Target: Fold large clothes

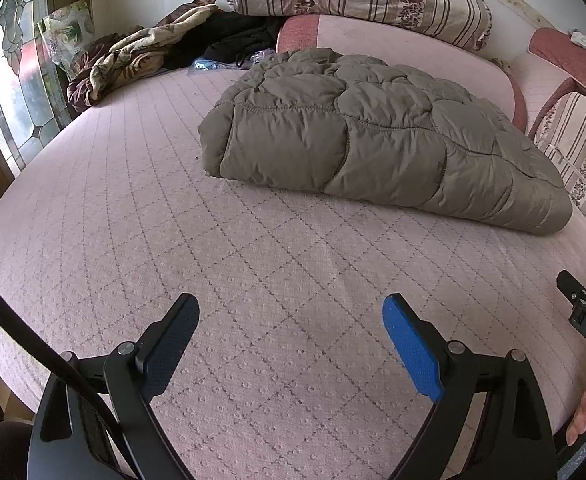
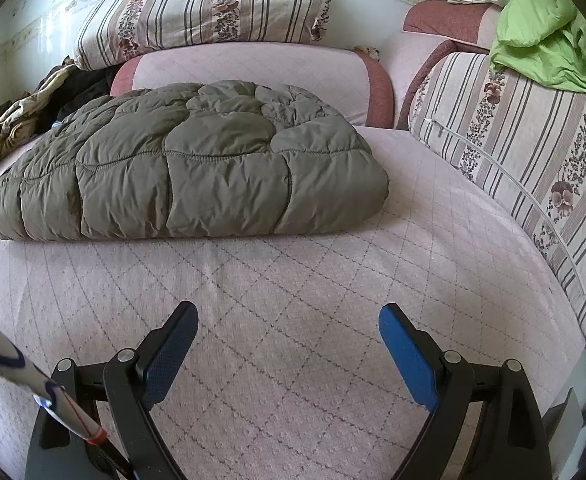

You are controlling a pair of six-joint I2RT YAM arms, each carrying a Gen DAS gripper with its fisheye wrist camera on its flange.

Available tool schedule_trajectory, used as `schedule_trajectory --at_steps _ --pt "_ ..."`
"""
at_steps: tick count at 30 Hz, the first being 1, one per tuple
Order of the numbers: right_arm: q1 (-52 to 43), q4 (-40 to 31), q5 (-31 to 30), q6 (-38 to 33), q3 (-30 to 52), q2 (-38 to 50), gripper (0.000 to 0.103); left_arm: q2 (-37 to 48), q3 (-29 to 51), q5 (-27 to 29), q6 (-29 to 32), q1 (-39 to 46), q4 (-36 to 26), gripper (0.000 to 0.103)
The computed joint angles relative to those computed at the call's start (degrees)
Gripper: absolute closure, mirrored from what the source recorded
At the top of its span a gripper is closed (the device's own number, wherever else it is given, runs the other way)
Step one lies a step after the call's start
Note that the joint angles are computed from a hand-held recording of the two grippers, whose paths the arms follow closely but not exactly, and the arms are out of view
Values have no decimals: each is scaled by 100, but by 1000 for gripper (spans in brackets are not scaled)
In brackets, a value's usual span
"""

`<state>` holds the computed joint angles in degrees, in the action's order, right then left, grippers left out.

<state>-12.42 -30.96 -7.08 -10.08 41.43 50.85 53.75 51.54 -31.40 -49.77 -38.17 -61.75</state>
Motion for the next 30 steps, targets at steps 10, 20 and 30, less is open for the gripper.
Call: schedule_trajectory --at_steps 10,20,30 --pt "-2 9 5 -14 -1 7 9 -14 -32 -13 -2 -3 44 10" --pt "-20 11 -3 -32 -7 4 9 -30 -17 14 -26 9 53 10" --pt "-161 -31 -109 -84 69 36 9 17 91 54 62 101 8 10"
